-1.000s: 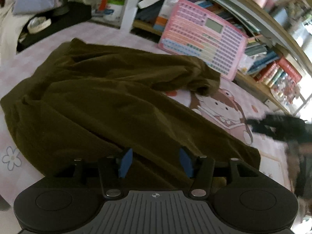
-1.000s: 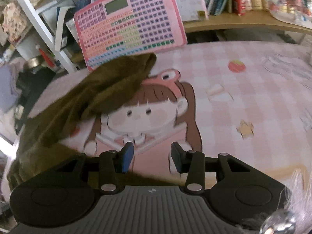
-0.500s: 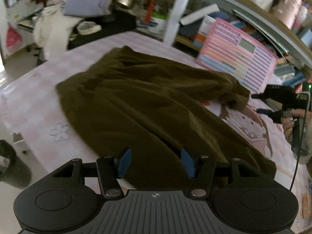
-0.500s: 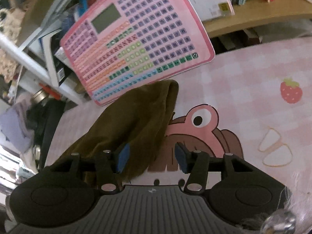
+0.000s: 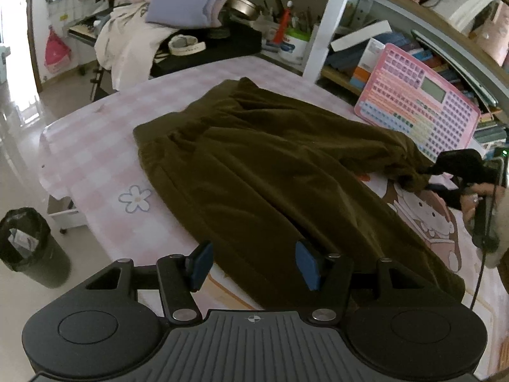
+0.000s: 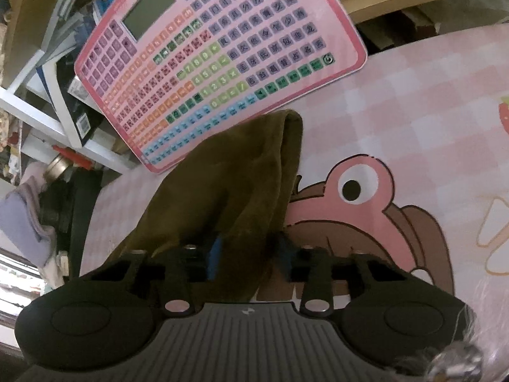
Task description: Fold clothes
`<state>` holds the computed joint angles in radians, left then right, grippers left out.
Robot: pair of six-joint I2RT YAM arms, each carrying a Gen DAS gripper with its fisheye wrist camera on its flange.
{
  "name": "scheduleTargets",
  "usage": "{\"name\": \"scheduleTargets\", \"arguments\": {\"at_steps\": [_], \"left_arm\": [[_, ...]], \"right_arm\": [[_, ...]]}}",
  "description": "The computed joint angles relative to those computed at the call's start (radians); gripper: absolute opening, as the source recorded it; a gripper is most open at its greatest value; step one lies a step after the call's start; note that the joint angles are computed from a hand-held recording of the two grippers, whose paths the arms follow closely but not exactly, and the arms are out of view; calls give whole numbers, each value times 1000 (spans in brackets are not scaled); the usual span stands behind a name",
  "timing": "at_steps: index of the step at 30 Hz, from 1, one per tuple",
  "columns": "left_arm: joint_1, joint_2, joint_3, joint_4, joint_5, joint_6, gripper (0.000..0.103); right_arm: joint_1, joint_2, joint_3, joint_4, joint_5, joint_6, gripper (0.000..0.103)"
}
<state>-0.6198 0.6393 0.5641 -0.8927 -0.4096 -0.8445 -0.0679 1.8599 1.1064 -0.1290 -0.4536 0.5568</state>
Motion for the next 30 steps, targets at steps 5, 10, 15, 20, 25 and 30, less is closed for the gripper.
{"name": "scheduleTargets", "arguments": {"at_steps": [5, 10, 15, 20, 25, 30], "left_arm": [[-21, 12, 10, -7, -15, -6, 58], [1, 42, 9, 23, 26, 16, 58], [-38, 38, 12, 28, 3, 19, 59], [-3, 28, 0, 28, 33, 11, 60], [-27, 29, 6, 32, 22, 18, 60], [-41, 20, 11, 14, 5, -7, 60]], "right_arm": [[-28, -100, -37, 25, -63, -63, 6], [-34, -251, -49, 53, 28, -172, 14], [-43, -209, -6, -68, 143, -254, 35], [-105, -245, -99, -97, 67, -332, 38], [-80, -234, -145, -133, 64, -348, 39], [22, -202, -143, -137, 175, -402, 6]]}}
